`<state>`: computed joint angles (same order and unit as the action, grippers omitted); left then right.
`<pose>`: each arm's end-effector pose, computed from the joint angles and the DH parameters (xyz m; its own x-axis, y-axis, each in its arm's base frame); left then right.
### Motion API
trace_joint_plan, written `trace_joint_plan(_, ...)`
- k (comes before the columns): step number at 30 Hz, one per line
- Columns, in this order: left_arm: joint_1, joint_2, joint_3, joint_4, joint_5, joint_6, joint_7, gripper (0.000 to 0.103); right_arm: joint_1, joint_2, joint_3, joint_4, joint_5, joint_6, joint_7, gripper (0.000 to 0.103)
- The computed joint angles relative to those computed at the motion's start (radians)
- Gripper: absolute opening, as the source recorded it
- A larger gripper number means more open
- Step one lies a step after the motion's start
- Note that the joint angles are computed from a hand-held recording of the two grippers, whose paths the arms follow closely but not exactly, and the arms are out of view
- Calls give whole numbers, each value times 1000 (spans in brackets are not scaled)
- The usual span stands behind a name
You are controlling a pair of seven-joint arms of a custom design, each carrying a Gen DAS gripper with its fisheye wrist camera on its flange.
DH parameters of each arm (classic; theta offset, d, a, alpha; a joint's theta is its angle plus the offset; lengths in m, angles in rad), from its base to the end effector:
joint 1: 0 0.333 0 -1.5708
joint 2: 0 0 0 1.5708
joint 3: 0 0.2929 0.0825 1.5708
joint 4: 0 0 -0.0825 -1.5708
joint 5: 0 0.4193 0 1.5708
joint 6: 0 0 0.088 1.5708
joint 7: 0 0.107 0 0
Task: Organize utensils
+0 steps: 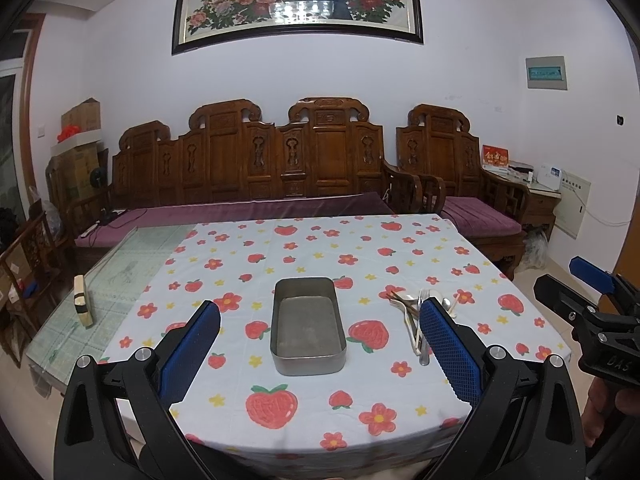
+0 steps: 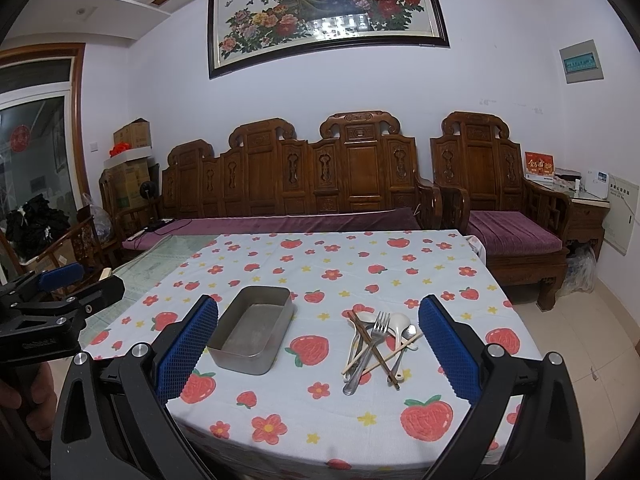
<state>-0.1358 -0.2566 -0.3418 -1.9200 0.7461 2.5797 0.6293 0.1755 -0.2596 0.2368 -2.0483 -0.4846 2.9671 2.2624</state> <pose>0.4937 -0.2946 0.6703 -0.0124 -0.9997 -0.0201 -0.4466 0.0235 -0.8944 0.4991 0.2694 0.6535 0.2472 -0.9629 -0.1084 -0.3795 0.0067 -0.9252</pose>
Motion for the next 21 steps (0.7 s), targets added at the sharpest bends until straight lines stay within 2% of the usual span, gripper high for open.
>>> trace_joint_plan(14, -3, -1, -1, 4, -1, -7, 0, 97, -3, 2, 1, -2, -7, 5, 4, 101)
trace_joint_plan(21, -29, 51, 0, 56, -23, -45, 30, 97, 22, 11, -20, 2, 25, -19, -34, 101)
